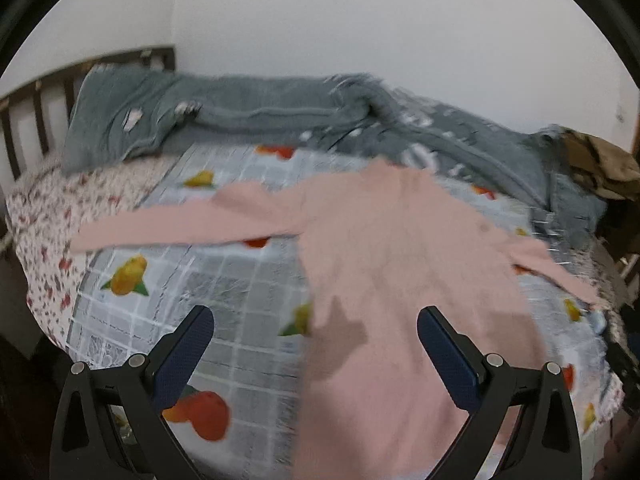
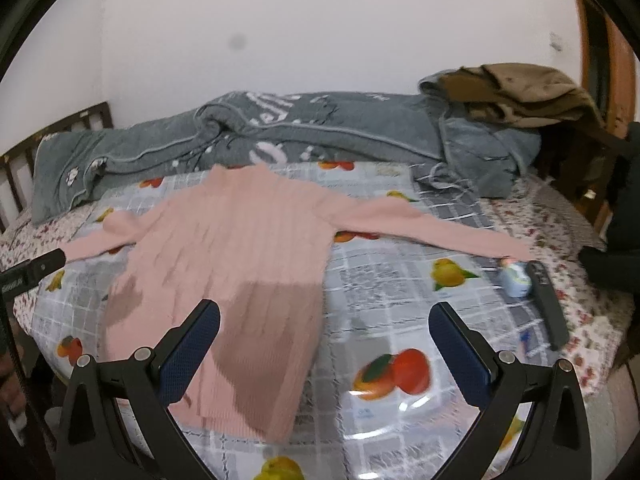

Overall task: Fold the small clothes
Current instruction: 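Grasp the pink sweater sleeve cuff with the left tool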

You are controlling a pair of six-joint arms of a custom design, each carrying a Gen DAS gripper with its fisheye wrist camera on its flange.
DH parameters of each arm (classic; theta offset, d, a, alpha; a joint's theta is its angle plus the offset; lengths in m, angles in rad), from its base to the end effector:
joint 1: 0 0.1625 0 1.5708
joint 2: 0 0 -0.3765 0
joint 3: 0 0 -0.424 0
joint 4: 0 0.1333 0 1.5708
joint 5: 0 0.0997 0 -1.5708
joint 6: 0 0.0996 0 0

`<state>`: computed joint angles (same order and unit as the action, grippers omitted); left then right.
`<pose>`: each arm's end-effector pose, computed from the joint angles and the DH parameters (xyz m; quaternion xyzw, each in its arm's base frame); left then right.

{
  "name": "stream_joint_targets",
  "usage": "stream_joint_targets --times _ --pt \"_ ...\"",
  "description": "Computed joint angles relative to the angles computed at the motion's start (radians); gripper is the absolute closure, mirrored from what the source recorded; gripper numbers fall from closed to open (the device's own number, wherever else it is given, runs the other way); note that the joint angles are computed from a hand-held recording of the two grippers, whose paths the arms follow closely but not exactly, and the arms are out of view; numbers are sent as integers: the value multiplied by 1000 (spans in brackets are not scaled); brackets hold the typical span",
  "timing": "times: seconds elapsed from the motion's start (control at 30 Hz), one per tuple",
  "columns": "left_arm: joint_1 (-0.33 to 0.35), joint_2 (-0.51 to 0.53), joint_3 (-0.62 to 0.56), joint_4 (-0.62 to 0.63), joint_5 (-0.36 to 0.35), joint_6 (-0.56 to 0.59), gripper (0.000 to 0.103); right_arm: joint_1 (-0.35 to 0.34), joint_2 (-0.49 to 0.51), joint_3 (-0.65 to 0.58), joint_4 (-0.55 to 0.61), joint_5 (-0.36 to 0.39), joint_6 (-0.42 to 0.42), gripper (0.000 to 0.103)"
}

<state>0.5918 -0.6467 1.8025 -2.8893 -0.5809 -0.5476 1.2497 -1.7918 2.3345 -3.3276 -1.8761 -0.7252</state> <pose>-0.3594 -0.5025 -0.0364 0.1500 0.8650 -0.3789 0.2926 -0.0295 -0.4163 0.3711 0.0779 -0.8127 0.4260 0.3899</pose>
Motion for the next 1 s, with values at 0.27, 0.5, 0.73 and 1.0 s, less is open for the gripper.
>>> stream_joint_targets --times 0.27,0.5,0.73,1.0 --pt "201 -16 6 -191 -53 103 3 -4 177 -99 13 14 -21 2" --pt "384 -49 -28 -319 -154 61 19 23 320 -201 17 -35 -18 4" --pt "451 -26 -99 -409 -112 108 30 39 413 -275 57 -98 -43 4" --pt "490 -7 -215 -262 51 43 90 30 423 -310 88 -94 -48 4"
